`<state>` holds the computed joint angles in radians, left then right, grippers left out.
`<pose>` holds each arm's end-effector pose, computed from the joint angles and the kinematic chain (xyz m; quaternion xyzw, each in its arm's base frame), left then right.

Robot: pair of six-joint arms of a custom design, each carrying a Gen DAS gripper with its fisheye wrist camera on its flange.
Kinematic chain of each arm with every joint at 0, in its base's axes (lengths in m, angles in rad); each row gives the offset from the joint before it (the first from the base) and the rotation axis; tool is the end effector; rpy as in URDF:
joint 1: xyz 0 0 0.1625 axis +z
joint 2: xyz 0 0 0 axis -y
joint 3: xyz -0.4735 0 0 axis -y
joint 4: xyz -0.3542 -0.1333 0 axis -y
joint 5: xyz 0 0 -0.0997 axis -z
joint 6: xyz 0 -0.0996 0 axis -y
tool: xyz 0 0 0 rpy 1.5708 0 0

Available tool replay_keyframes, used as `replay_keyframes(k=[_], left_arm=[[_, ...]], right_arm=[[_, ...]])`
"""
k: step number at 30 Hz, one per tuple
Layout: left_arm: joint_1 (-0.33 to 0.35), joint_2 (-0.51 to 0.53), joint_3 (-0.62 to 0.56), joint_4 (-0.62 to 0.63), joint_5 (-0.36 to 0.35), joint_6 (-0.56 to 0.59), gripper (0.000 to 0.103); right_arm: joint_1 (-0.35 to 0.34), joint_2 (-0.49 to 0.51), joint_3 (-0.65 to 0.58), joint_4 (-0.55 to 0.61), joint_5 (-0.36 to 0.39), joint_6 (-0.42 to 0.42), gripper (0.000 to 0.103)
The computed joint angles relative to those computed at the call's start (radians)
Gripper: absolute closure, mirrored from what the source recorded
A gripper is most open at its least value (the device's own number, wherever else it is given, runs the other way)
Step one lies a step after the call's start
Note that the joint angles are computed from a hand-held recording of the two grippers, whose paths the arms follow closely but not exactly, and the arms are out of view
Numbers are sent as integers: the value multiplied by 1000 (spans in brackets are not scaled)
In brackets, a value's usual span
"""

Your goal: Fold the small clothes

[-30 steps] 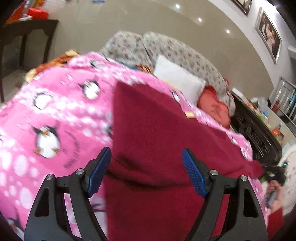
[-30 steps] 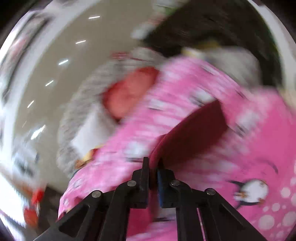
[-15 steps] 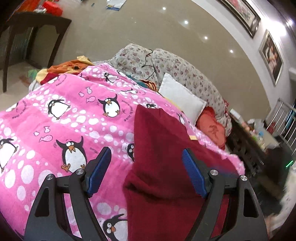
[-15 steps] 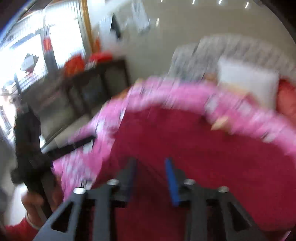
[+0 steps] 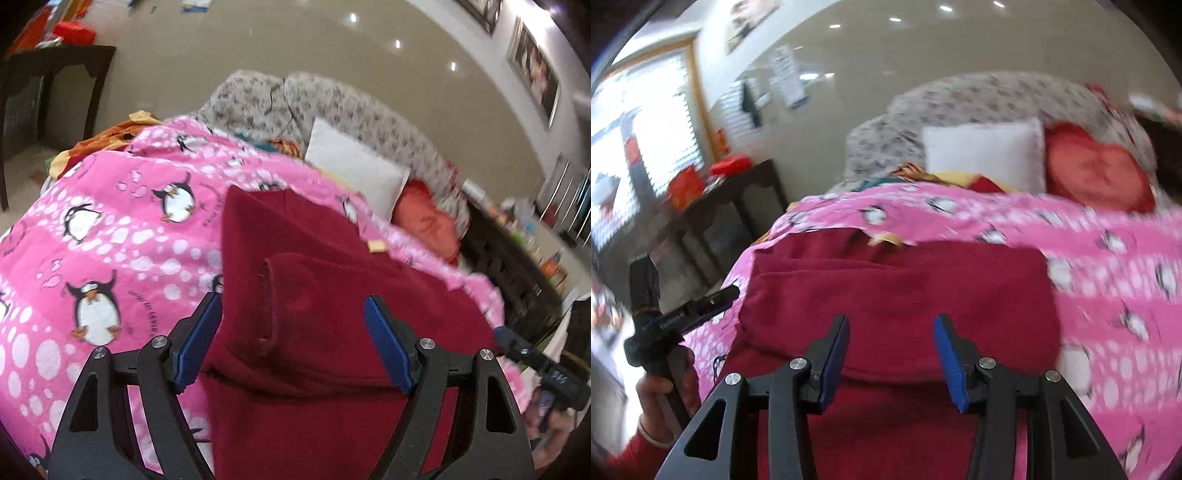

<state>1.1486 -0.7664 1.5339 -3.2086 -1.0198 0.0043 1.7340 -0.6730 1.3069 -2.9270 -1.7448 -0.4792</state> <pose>-0.1280 -0.7375 0.2665 0.0726 0.8771 -0.4480 0.1572 0.2437 -0.7659 0.2402 0.2651 -0.8940 0.3348 0.1357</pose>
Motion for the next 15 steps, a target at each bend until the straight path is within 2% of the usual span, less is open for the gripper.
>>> replay_keyframes(k=[1,2,3,4,6,9,13,15], left_arm=[[0,10,-17,21,5,3,24],[-4,27,-45,57,26,15,30],[-7,39,-64,84,47,23,46],[-13,54,-89,126,79,31,55],[-16,74,-117,164,104,37,86],[-21,82,-142,196,98,45,91],[-43,44,-129,108,88,119,91],[-47,34,-129,69,111,136,91]], right_arm=[[-9,-7,5,8,8,22,57],[-15,-12,12,8,13,32,57],[-18,-18,21,3,18,34,57],[-22,-25,37,-9,25,32,57],[-27,-35,53,-27,36,31,57],[-27,-37,53,-45,24,36,57],[-16,-34,31,-65,14,23,57],[-7,-22,10,-74,8,10,57]])
